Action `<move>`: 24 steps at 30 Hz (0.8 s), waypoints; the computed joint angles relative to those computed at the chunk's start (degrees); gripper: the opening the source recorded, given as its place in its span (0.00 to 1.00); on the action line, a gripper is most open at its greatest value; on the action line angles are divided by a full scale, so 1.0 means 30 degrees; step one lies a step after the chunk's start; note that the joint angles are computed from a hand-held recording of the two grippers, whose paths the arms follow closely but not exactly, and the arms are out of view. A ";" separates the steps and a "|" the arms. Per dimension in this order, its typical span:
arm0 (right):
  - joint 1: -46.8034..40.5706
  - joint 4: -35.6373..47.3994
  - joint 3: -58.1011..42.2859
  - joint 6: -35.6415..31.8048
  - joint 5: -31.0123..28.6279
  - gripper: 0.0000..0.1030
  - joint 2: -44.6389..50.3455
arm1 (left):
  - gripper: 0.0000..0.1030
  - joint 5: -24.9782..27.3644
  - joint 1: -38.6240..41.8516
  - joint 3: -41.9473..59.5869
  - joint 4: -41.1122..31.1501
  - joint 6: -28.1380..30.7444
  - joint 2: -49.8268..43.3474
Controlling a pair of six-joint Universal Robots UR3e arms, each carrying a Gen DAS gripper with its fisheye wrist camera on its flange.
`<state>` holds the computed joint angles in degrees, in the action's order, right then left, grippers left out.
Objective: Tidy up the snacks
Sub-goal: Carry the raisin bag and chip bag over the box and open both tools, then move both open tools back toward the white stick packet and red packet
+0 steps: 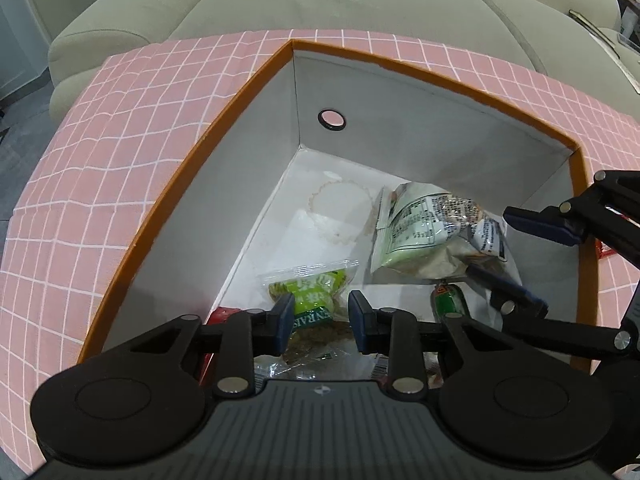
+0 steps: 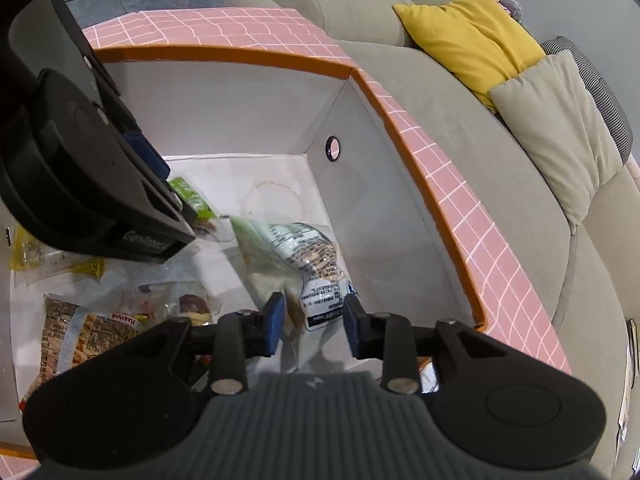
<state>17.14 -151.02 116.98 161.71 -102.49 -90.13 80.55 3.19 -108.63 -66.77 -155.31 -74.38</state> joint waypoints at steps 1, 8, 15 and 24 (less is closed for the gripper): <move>0.0047 0.0015 0.0082 0.0030 0.0005 0.34 -0.0133 | 0.40 -0.0057 0.0056 0.0007 -0.0101 0.0065 0.0121; -0.0020 0.0446 0.0146 -0.0009 0.0219 0.48 -0.1030 | 0.53 -0.0404 0.0332 0.0469 -0.1153 0.0251 0.1026; -0.0594 0.1617 0.0156 0.0493 0.0956 0.61 -0.2915 | 0.57 -0.0731 0.0640 0.1219 -0.2397 0.0003 0.2236; -0.1074 0.3651 0.1059 0.2737 0.1772 0.67 -0.6580 | 0.62 -0.1777 0.1803 0.1406 -0.4413 0.0142 0.5363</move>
<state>13.92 -140.06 120.15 169.92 -97.17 -109.87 75.22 8.60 -104.41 -80.01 -154.89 -58.29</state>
